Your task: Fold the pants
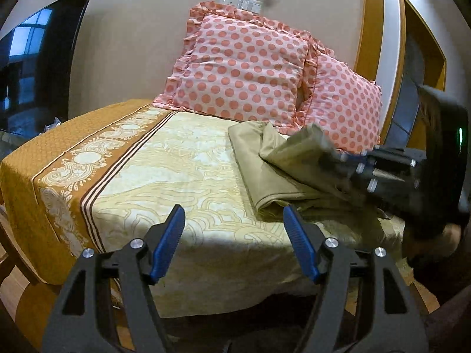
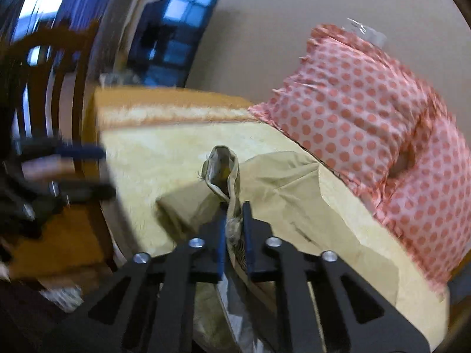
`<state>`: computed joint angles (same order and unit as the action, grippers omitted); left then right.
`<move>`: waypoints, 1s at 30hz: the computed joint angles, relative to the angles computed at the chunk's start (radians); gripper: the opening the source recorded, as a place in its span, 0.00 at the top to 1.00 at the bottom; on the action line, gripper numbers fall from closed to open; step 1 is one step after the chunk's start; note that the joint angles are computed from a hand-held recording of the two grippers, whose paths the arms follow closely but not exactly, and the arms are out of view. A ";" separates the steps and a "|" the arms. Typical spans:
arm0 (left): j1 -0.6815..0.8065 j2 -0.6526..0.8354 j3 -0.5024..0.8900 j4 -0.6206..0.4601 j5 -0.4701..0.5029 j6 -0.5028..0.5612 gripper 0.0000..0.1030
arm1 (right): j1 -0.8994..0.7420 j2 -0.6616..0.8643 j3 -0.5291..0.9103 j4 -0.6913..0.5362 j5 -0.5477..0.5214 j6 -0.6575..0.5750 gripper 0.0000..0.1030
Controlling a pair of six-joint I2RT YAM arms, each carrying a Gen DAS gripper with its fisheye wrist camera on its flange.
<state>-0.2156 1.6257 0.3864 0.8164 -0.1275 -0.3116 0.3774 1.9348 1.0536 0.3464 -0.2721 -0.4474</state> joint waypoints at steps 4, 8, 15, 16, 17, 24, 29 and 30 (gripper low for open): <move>-0.005 0.001 0.035 -0.019 0.006 0.018 0.30 | -0.139 0.032 0.215 -0.191 -0.208 0.246 0.93; -0.029 -0.002 0.084 -0.056 -0.003 0.043 0.25 | -0.309 0.147 0.438 -0.246 -0.337 0.569 0.93; -0.078 0.037 0.250 -0.190 0.001 0.103 0.24 | -0.490 0.443 0.810 -0.501 -0.299 0.746 0.92; -0.084 0.053 0.280 -0.204 0.006 0.113 0.24 | -0.487 0.493 0.889 -0.598 -0.260 0.698 0.92; -0.087 0.081 0.329 -0.230 0.021 0.124 0.24 | -0.486 0.517 0.927 -0.650 -0.226 0.671 0.88; -0.096 0.264 0.625 -0.415 0.168 0.138 0.20 | -0.530 0.311 0.552 -0.401 -0.235 0.630 0.35; -0.088 0.414 0.814 -0.651 0.179 0.097 0.20 | -0.480 0.238 0.403 -0.450 -0.243 0.383 0.35; -0.084 0.423 0.811 -0.646 0.190 0.090 0.20 | -0.462 0.266 0.431 -0.515 -0.207 0.342 0.34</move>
<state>-0.2994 2.0486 1.1976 0.1700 0.0622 -0.2214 -0.0848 2.2008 1.4843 -0.1690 -0.4793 -0.1050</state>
